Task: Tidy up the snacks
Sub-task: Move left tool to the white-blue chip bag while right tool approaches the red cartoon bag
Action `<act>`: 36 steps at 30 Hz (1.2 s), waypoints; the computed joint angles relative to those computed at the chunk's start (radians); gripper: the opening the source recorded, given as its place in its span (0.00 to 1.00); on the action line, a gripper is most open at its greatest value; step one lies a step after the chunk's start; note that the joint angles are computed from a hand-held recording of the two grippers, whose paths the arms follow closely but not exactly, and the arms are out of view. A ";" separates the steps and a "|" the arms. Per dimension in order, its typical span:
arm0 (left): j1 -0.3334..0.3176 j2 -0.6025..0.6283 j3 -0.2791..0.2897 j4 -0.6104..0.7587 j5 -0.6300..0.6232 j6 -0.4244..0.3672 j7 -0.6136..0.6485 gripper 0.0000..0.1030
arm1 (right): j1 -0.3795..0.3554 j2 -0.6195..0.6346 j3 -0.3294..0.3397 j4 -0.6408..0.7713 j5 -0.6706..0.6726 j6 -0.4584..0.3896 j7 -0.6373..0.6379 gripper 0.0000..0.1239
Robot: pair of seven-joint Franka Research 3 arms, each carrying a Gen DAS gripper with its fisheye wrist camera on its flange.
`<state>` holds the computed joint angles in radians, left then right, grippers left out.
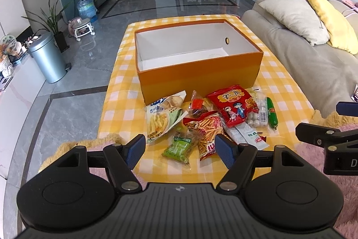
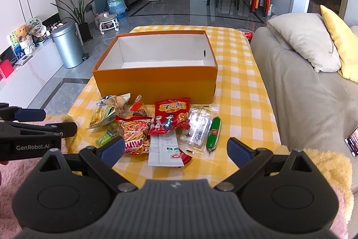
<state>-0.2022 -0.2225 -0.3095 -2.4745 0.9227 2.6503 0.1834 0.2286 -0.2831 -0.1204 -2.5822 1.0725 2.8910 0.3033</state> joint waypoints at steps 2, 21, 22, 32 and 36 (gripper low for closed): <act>0.000 0.005 0.002 0.008 0.009 0.003 0.015 0.80 | -0.002 0.002 -0.001 0.003 -0.003 -0.007 0.004 0.76; 0.050 0.147 0.082 0.128 -0.116 0.113 0.226 0.67 | -0.080 0.199 0.053 0.215 -0.069 -0.133 0.058 0.77; 0.051 0.162 0.089 0.141 -0.134 0.114 0.242 0.67 | -0.080 0.217 0.060 0.228 -0.063 -0.125 0.042 0.77; 0.052 0.281 0.138 0.231 -0.234 0.101 0.293 0.77 | -0.100 0.394 0.134 0.367 -0.057 -0.098 -0.001 0.77; 0.045 0.339 0.148 0.281 -0.268 0.045 0.296 0.78 | -0.093 0.458 0.154 0.403 -0.155 -0.044 0.092 0.77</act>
